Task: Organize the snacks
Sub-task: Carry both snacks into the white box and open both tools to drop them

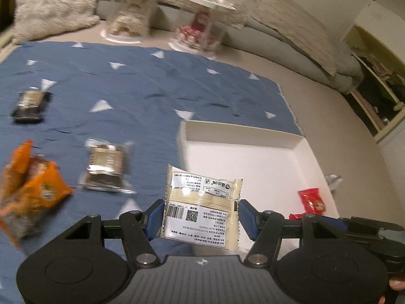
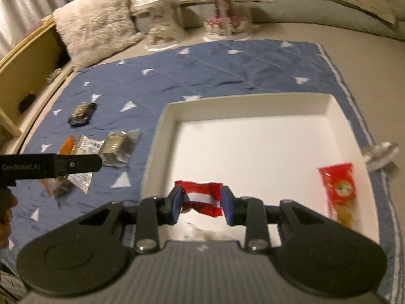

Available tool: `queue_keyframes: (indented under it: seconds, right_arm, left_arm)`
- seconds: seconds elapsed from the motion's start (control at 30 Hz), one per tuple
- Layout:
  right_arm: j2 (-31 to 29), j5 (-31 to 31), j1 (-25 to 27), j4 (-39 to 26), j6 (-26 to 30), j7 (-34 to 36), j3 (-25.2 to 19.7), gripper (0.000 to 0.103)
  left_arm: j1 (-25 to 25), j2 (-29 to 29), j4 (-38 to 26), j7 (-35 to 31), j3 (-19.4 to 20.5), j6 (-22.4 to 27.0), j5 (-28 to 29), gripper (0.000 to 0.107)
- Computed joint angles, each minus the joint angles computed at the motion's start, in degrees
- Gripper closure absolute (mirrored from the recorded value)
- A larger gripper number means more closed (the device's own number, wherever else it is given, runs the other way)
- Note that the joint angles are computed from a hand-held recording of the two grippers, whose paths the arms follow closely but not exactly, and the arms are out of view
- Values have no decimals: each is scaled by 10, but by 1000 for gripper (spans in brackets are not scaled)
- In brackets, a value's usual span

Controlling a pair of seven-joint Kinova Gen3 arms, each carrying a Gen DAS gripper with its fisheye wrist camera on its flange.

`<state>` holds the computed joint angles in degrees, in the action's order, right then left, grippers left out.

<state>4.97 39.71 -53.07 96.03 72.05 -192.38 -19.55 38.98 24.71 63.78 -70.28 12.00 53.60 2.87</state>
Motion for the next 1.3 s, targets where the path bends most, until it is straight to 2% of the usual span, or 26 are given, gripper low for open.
queue_keyframes:
  seconds: [0.27,0.63,0.87,1.13,1.3]
  right_arm:
    - [-41,-36,21,52,8,-21,-17,65]
    - [-55,-94,61,96,-41,-3,-22,65]
    - [-59,-103,73,100,-41,11,-21,65]
    - [-75,-108,92,117,-21,-7,-25,65]
    - [-77,-114,102,124,-17,-11,-27,65]
  left_arm:
    - [4,35,1,-4,21,-47,45,43]
    - [5,61,12,26,17,-89,74,42]
    - [25,77,-16,42,5,-55,45,28]
    - [35,83,-35,34,2,-24,25,26]
    - [34,82,-36,29,3,-25,28,22]
